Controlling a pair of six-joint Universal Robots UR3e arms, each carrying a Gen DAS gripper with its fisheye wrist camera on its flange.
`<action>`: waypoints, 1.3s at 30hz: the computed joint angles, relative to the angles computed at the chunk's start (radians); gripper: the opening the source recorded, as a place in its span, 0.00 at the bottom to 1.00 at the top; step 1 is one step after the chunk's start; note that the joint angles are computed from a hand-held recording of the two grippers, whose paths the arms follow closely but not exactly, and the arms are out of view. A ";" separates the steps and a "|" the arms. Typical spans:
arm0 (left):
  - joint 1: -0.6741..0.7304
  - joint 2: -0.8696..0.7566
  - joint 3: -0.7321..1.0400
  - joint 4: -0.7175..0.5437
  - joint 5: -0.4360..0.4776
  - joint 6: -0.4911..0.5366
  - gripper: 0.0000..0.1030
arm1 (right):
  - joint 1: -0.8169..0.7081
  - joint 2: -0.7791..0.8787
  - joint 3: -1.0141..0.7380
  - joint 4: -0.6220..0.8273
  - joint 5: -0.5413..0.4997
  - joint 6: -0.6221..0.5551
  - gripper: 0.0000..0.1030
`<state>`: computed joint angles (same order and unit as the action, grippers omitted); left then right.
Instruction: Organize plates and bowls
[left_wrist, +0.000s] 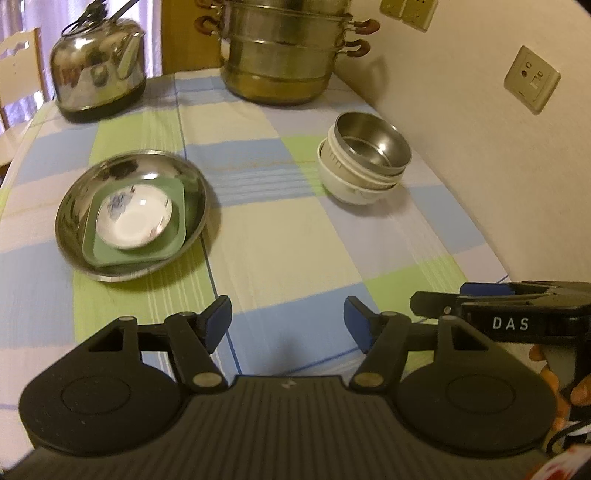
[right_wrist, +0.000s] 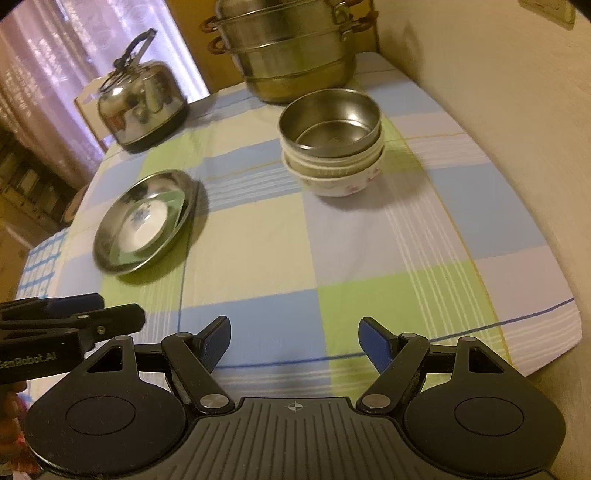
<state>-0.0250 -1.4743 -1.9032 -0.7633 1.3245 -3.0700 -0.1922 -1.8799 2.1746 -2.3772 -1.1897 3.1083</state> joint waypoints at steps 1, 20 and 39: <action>0.006 -0.013 0.008 0.006 -0.010 0.012 0.62 | 0.006 0.011 -0.002 -0.022 -0.011 0.018 0.74; -0.152 -0.520 0.560 0.103 0.057 -0.068 0.43 | -0.094 0.374 -0.223 -0.369 0.012 0.001 0.41; -0.276 -1.073 1.400 -0.204 0.237 -0.211 0.22 | -0.177 0.767 -0.593 -0.308 0.203 -0.176 0.00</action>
